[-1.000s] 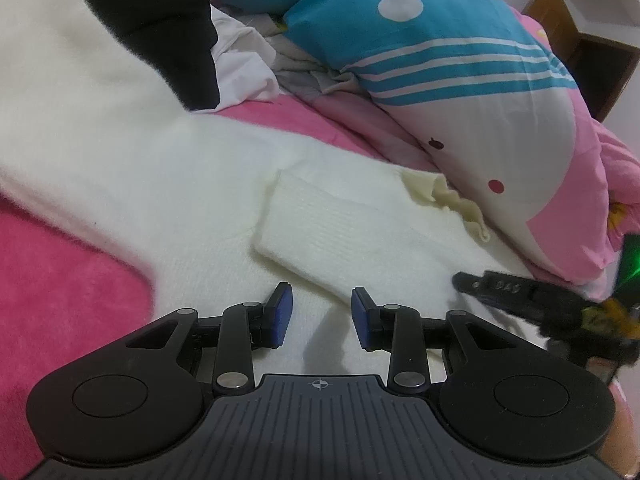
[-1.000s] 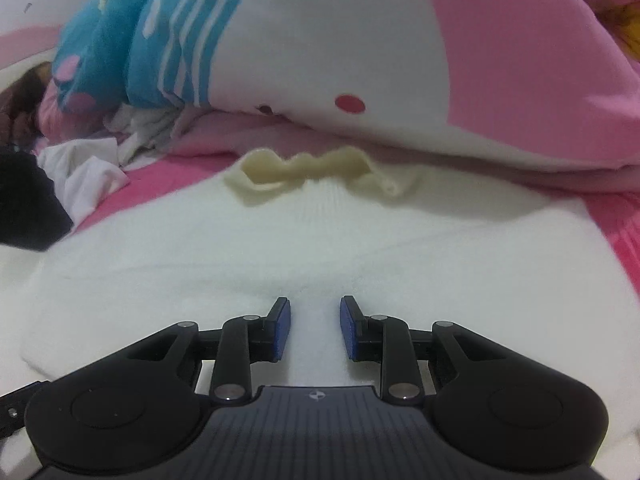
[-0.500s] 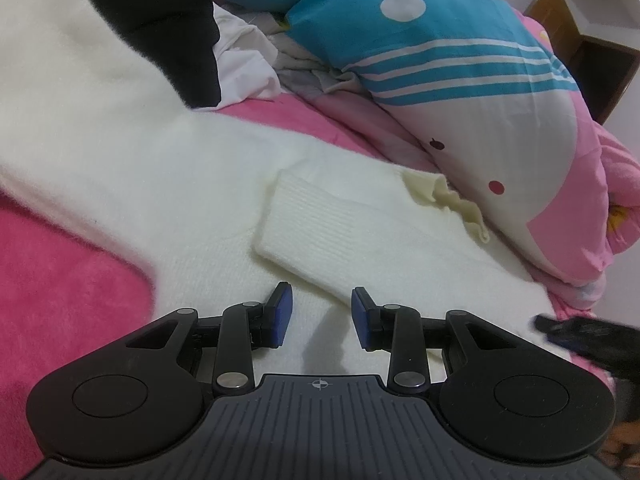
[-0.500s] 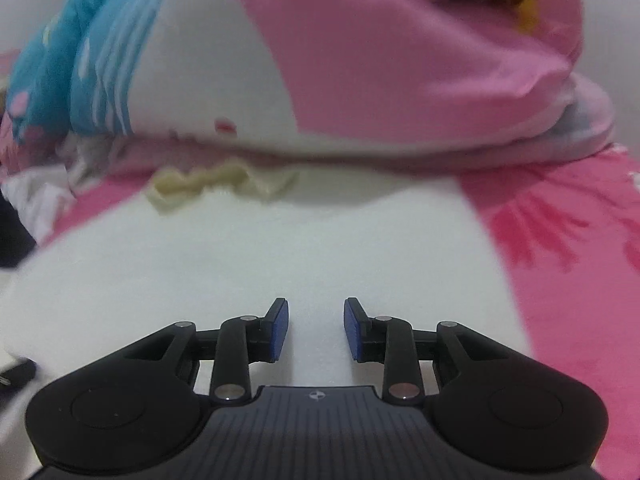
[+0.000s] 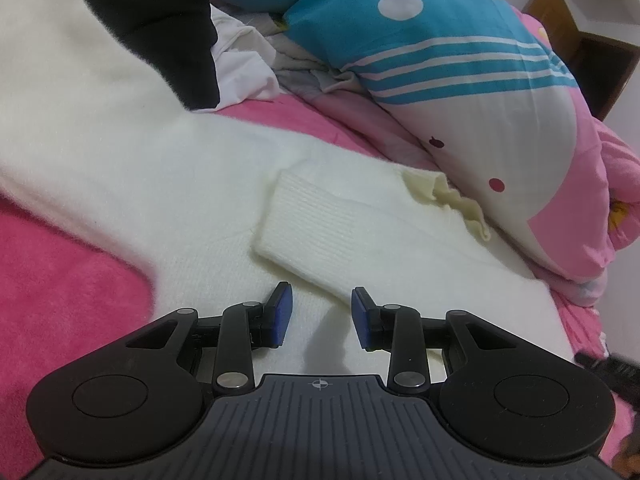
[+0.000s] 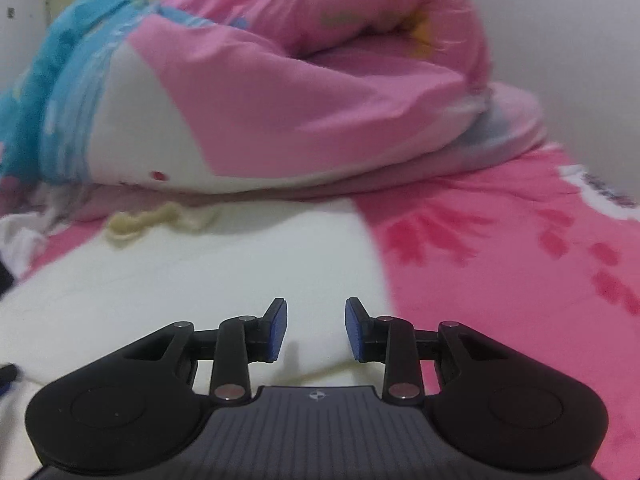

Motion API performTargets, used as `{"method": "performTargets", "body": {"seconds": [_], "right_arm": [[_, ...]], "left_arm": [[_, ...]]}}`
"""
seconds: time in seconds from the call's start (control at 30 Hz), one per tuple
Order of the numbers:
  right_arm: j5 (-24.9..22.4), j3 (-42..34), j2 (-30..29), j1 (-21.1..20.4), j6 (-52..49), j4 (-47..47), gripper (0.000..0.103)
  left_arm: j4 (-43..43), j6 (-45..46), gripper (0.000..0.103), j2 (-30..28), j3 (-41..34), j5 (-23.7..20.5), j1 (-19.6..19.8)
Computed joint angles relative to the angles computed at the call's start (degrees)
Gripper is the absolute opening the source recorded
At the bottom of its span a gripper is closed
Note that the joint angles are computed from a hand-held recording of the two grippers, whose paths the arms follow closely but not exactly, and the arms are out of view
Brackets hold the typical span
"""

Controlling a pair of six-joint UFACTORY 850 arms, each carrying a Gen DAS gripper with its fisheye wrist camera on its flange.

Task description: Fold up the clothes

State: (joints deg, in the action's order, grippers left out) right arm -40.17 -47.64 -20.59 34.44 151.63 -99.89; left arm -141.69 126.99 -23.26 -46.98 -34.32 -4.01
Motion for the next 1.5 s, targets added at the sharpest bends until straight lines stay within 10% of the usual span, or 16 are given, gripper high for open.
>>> {"method": "performTargets", "body": {"seconds": [0.4, 0.7, 0.97, 1.5], "right_arm": [[4.99, 1.25, 0.11, -0.18, -0.72, -0.55, 0.036], [-1.63, -2.64, -0.16, 5.68, 1.10, -9.13, 0.036], [9.53, -12.51, -9.92, 4.45, 0.00, -18.74, 0.036], [8.25, -15.21, -11.63, 6.81, -3.70, -19.26, 0.036]], "left_arm": [[0.38, -0.53, 0.033, -0.08, -0.06, -0.06, 0.13], [-0.66, 0.71, 0.033, 0.08, 0.17, 0.03, -0.11], [0.24, -0.46, 0.033, 0.03, 0.03, 0.06, 0.09], [0.96, -1.37, 0.033, -0.18, -0.24, -0.05, 0.31]]}}
